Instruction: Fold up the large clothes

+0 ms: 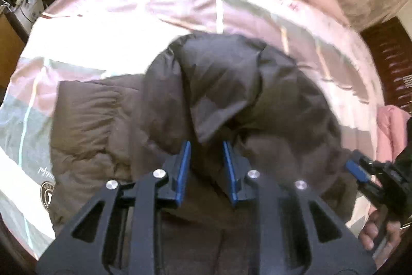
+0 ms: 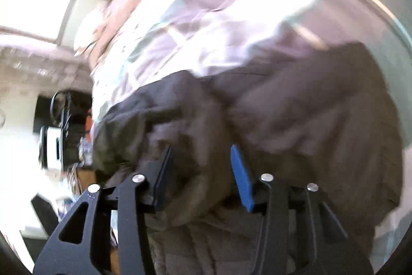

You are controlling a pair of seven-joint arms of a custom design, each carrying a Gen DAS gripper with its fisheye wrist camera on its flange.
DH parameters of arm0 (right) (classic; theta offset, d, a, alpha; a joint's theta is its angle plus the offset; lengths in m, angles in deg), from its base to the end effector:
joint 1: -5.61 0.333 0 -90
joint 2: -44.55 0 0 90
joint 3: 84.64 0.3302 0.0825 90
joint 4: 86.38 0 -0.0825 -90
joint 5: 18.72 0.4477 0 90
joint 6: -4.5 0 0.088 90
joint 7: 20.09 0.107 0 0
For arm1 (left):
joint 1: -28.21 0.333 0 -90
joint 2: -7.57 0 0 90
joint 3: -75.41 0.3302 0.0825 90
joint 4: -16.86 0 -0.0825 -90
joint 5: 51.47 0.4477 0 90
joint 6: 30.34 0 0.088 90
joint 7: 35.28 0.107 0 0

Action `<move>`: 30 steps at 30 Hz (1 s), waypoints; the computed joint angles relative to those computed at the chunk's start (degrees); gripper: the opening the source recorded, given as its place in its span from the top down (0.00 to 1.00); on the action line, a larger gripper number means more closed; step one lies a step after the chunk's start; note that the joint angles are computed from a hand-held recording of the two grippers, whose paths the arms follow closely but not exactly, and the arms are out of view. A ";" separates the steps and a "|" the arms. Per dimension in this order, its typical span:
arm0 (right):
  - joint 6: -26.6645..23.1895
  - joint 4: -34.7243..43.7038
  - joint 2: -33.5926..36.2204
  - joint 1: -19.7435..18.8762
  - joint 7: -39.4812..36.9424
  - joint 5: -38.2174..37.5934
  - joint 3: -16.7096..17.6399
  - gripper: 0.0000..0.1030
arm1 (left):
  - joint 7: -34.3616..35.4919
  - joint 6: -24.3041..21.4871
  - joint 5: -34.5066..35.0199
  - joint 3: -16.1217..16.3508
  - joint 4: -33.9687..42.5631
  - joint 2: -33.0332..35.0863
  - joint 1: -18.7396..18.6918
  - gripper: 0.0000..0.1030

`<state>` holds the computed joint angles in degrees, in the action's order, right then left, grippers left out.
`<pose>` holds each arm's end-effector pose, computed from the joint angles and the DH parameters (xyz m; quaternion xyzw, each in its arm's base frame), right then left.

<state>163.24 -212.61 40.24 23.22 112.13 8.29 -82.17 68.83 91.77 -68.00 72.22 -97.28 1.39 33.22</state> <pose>0.5825 0.1924 0.4649 -0.3663 0.8658 0.0697 0.3337 0.6100 0.0059 0.5299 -0.6636 0.7270 -0.1751 0.0207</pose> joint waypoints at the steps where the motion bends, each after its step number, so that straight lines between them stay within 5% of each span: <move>1: -0.26 2.16 1.70 0.53 -3.25 2.00 -0.12 0.57 | -0.74 -0.61 1.56 -0.42 0.87 1.40 -0.17 0.76; 4: -6.89 12.43 10.37 0.05 -11.46 5.00 1.16 0.58 | -3.08 -1.94 6.58 -0.96 0.42 3.86 -0.43 0.75; 7: -16.37 19.55 17.66 -0.98 -7.58 -3.17 2.04 0.60 | -6.06 -3.99 2.34 0.21 1.17 6.43 0.60 0.73; 13: -18.01 20.99 21.04 -4.70 -8.73 -1.54 4.81 0.62 | -8.00 -3.47 5.00 -0.80 1.77 6.50 -0.28 0.75; 19: -11.56 12.13 9.62 -3.62 -10.18 -5.27 4.29 0.60 | -5.08 -1.77 -0.29 -0.11 -3.98 -2.39 -0.06 0.72; 23: -9.42 10.35 6.79 -2.19 -14.71 -0.35 4.12 0.60 | -7.36 -3.99 0.34 -0.44 -7.06 -2.43 -0.21 0.72; 30: -17.12 15.95 15.13 -0.29 -12.55 -5.21 4.57 0.60 | -9.42 -1.85 4.65 -1.77 -8.51 -1.69 -1.66 0.71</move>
